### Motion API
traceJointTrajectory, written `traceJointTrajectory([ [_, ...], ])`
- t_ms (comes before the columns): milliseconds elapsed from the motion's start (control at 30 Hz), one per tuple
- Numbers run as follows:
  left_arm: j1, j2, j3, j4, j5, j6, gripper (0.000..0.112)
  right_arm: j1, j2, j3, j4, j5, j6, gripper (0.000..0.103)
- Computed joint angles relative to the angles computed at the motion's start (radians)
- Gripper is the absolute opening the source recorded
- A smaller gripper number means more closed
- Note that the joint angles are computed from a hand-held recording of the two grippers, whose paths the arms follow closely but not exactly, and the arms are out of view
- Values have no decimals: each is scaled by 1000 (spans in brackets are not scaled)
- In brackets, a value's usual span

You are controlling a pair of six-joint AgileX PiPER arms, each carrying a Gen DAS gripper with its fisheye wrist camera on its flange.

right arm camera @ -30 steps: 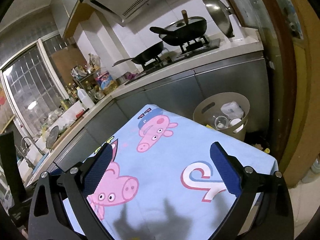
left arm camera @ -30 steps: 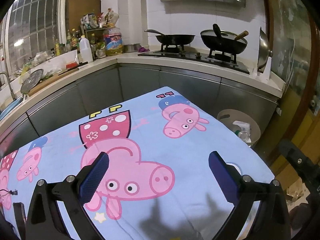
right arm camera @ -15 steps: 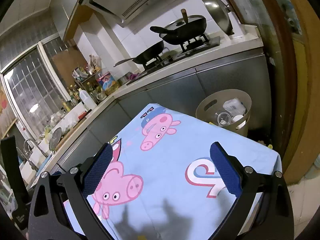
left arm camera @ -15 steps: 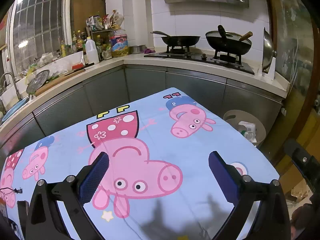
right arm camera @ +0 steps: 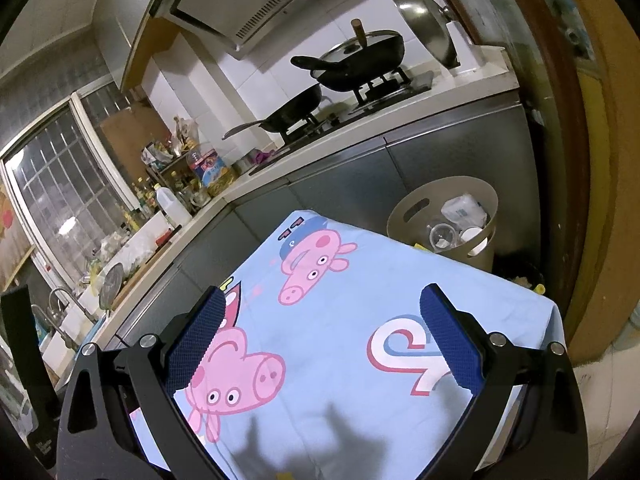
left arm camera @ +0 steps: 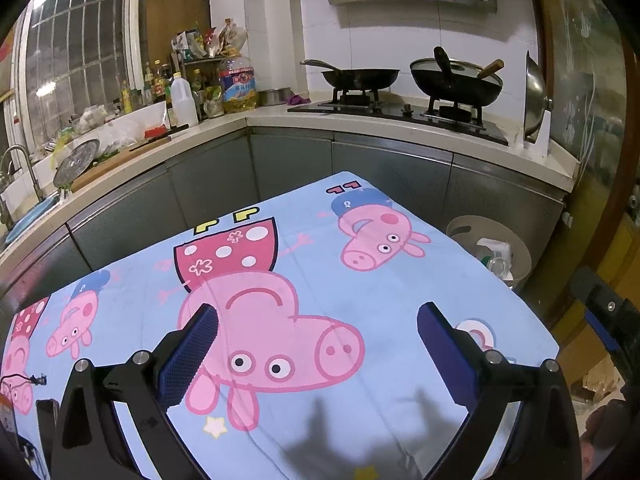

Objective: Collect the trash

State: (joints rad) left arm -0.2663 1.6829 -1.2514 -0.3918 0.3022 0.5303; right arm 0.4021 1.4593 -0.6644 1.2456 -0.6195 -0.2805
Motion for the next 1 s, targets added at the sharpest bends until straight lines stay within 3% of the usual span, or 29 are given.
traceJointTrajectory([
  [1000, -8, 38, -12, 89, 28, -40, 99, -29, 32, 4, -58, 34, 68, 97],
])
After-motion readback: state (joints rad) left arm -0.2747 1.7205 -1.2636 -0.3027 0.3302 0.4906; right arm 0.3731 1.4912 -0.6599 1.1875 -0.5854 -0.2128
